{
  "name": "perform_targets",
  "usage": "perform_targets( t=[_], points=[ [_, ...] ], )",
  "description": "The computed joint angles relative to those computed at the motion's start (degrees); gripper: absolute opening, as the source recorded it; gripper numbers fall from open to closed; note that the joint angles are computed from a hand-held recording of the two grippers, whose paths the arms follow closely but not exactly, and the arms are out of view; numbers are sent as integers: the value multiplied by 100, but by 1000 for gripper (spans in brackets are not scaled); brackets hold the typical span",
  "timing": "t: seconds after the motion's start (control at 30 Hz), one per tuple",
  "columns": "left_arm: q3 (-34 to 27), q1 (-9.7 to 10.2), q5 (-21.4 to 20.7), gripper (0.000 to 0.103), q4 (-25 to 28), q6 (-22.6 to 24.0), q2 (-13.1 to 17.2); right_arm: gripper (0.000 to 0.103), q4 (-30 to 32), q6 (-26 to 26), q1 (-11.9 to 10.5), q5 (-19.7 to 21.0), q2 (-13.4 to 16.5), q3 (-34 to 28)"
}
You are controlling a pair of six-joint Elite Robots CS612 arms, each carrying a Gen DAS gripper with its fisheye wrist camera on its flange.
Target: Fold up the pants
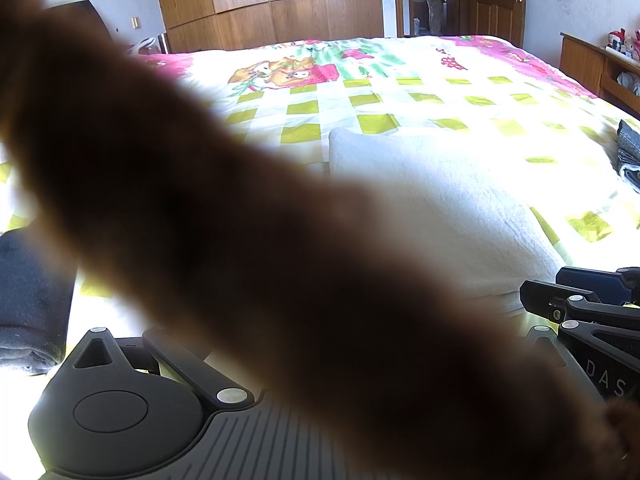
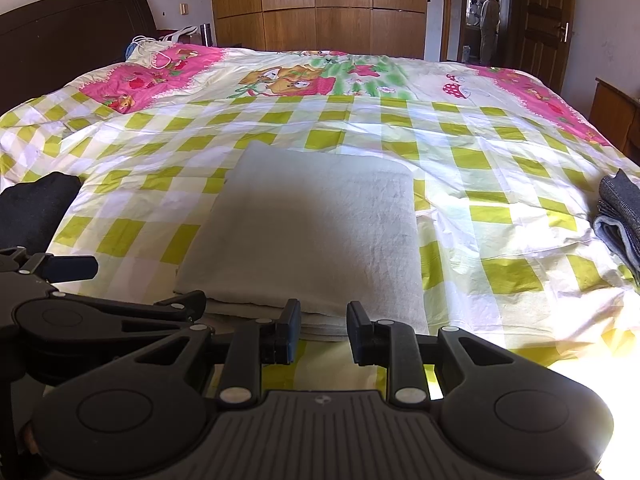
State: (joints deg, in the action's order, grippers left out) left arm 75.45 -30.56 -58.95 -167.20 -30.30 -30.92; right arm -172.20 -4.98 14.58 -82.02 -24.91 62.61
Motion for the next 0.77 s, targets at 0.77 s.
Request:
perform_targets(
  t=[0.77],
  points=[
    [7, 6, -12, 101, 2, -15, -5, 40, 15, 21, 2, -56, 11, 1]
  ],
)
